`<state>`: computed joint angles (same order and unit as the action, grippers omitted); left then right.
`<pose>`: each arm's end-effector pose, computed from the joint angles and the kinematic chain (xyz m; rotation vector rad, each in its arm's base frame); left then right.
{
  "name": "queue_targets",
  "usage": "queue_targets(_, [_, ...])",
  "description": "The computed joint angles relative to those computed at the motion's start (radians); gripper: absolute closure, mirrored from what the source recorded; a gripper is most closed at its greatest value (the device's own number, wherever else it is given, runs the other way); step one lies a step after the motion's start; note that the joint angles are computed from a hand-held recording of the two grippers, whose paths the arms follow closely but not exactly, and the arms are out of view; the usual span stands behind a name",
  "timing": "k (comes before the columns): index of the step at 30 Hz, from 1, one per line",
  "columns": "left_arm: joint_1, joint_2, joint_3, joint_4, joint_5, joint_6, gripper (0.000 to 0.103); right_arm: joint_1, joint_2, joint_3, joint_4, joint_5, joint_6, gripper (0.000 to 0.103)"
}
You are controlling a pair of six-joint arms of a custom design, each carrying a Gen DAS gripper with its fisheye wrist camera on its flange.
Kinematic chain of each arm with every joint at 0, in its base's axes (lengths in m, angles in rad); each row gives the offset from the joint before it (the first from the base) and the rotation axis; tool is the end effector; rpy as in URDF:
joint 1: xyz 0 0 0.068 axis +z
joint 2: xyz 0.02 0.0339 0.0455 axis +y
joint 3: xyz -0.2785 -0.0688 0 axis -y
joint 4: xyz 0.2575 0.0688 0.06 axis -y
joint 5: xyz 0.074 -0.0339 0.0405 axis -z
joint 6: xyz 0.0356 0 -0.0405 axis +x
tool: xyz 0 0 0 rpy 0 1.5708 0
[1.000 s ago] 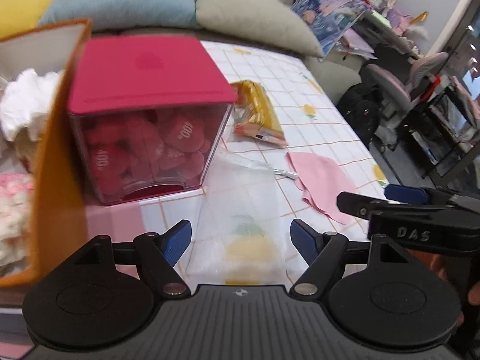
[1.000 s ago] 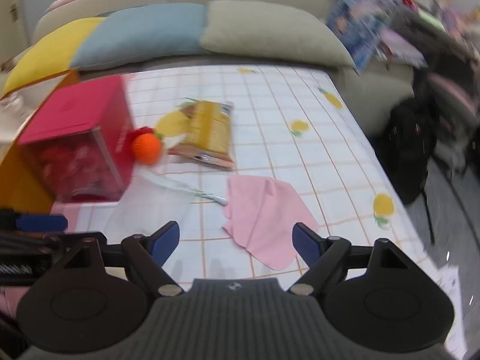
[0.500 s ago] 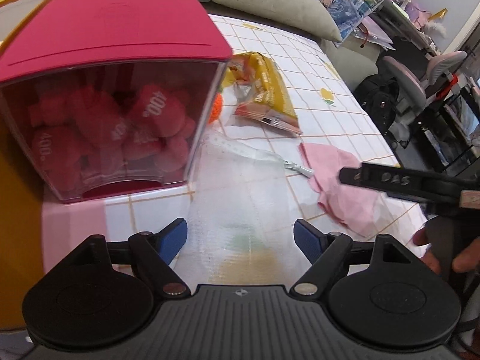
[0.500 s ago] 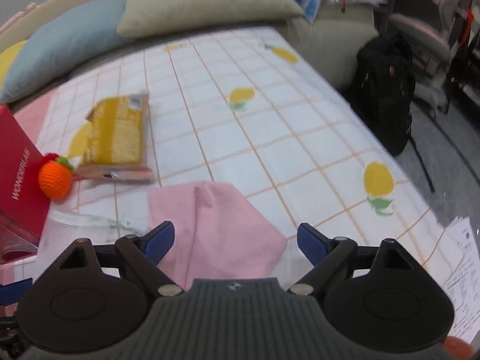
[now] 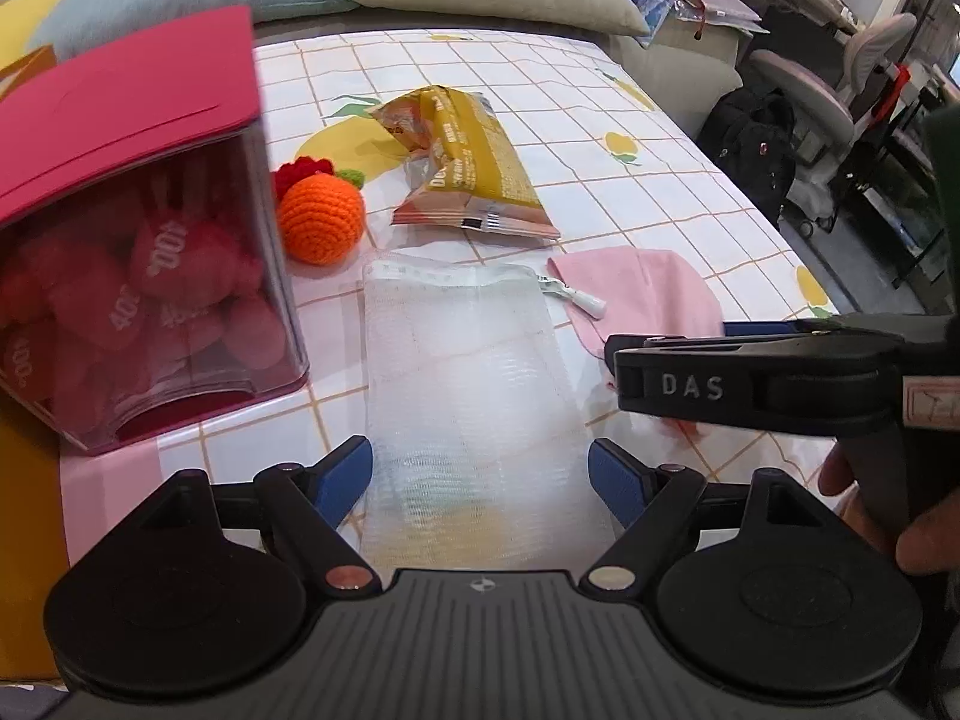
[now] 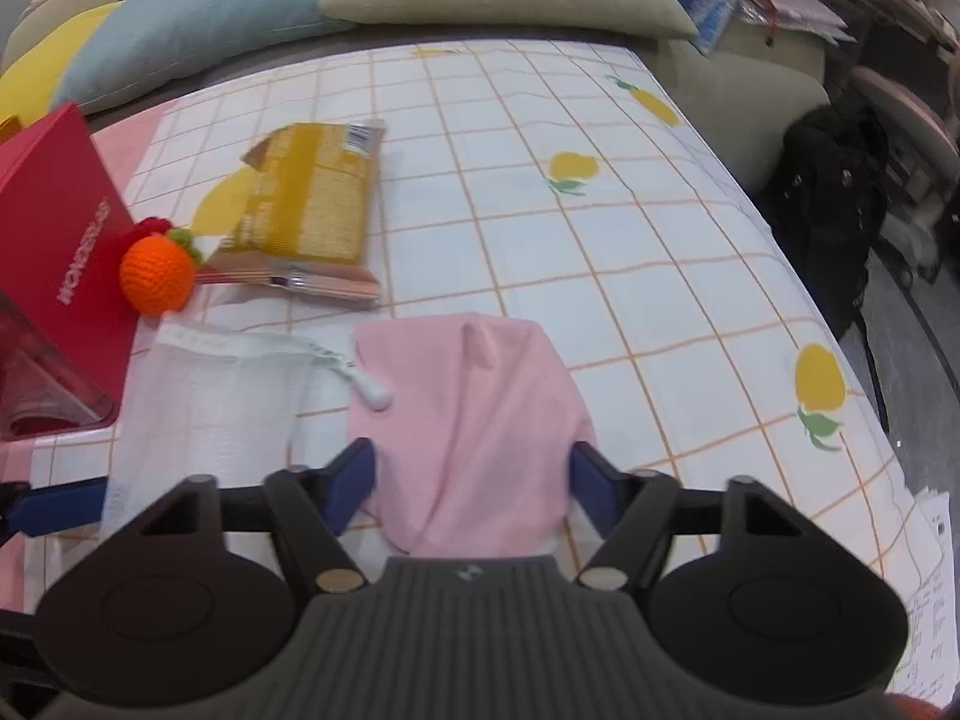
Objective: Organize soft objects
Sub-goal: 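Grasp the white mesh bag with the left tool while the right tool grasps the pink cloth, then lift the mesh bag and pink cloth and carry them over the white box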
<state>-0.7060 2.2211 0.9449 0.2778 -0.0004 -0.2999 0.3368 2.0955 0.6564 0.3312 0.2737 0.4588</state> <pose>0.2893 -0.2466 0.0140 0.5273 2.5617 -0.3705 0.2874 0.0904 0.0103 0.2437 2.6006 -0.0931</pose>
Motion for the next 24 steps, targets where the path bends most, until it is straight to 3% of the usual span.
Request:
queue_targets(5, [-0.054, 0.01, -0.003, 0.007, -0.109, 0.076, 0.024, 0.026, -0.006, -0.009, 0.033, -0.007, -0.056, 0.082])
queue_targets(8, [-0.068, 0.002, -0.038, 0.061, -0.118, 0.11, 0.039, 0.022, -0.009, -0.018, 0.054, -0.031, -0.066, 0.097])
queue_targets(12, [-0.077, -0.005, -0.046, 0.079, -0.093, 0.144, 0.069, -0.003, -0.019, -0.042, 0.094, -0.101, -0.057, 0.099])
queue_targets(15, [-0.075, -0.008, -0.059, 0.097, -0.086, 0.147, 0.094, 0.003, -0.033, -0.058, 0.121, -0.09, -0.051, 0.1])
queue_targets(16, [-0.07, -0.01, -0.064, 0.099, -0.083, 0.138, 0.098, 0.002, -0.043, -0.071, 0.138, -0.089, -0.048, 0.1])
queue_targets(24, [-0.023, -0.127, -0.189, 0.162, -0.026, 0.107, 0.1, -0.001, -0.102, -0.129, 0.188, -0.076, -0.012, 0.1])
